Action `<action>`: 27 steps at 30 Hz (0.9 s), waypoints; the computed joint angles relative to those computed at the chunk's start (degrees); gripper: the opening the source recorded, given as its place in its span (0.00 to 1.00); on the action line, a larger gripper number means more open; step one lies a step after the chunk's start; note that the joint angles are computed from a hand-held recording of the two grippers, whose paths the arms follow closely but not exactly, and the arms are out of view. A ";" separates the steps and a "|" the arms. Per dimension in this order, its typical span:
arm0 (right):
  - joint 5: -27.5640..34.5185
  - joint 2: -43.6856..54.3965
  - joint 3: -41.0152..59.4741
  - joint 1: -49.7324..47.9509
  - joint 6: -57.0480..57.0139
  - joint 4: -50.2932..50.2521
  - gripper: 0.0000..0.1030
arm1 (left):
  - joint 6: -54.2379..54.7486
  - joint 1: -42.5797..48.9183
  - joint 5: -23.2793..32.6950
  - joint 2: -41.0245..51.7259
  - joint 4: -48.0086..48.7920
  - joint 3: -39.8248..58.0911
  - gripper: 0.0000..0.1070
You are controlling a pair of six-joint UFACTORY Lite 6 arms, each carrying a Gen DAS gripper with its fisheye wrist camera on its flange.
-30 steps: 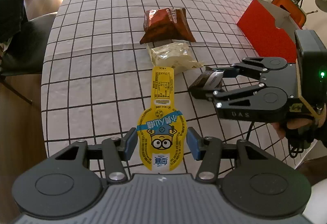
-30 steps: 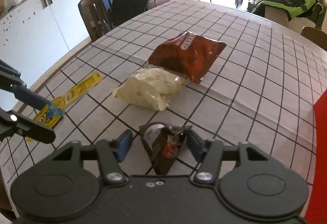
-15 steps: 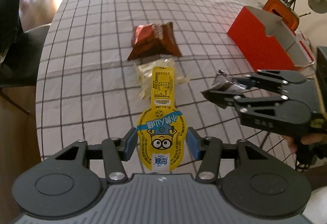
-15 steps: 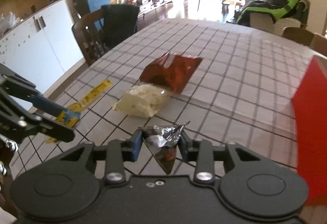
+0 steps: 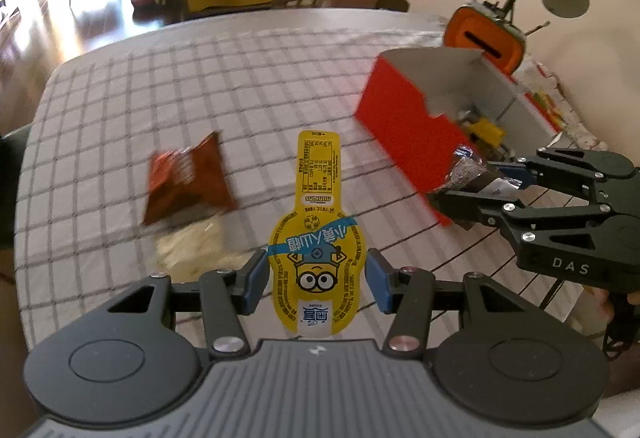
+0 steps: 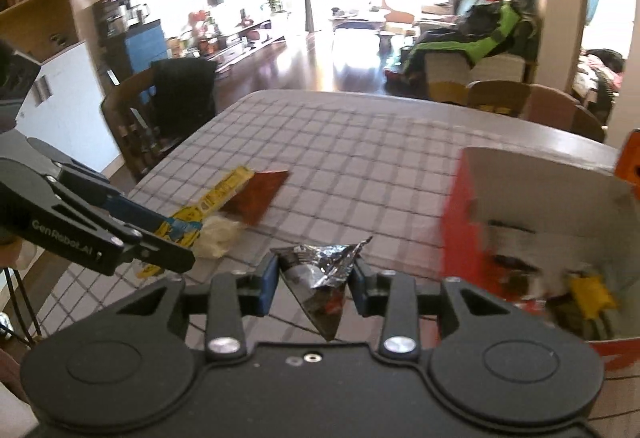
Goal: Organize snacks
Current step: 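Carry the dark red packet and yellow minion cup over the red box, then lower both tools into the box and open both grippers to release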
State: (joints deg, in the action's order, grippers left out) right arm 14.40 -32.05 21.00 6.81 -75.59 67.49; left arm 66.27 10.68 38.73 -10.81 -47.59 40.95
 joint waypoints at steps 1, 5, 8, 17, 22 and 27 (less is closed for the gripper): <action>2.39 -0.61 0.44 -3.09 0.32 -1.93 0.35 | -1.64 -2.00 -0.72 -0.01 0.11 0.34 0.48; 10.75 -1.70 2.63 -14.77 -4.28 -3.61 0.35 | -10.06 -11.89 -4.75 0.72 1.80 3.08 0.48; 16.94 -0.04 5.13 -23.74 -10.19 -2.78 0.35 | -16.07 -18.22 -7.64 2.16 3.52 5.52 0.48; 26.41 11.88 13.43 -41.27 -26.29 0.19 0.35 | -41.23 -35.71 -16.03 12.56 19.24 17.00 0.48; 28.80 19.38 18.15 -47.06 -32.08 1.39 0.35 | -55.49 -41.34 -16.53 20.53 30.52 25.65 0.48; 26.89 28.24 24.22 -48.83 -35.77 3.26 0.35 | -67.28 -45.64 -15.33 29.00 40.87 34.95 0.48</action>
State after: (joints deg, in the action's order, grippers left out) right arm 41.29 -3.81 45.23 -42.01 -111.36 70.75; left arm -1.01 -34.96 23.40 18.18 -6.71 75.90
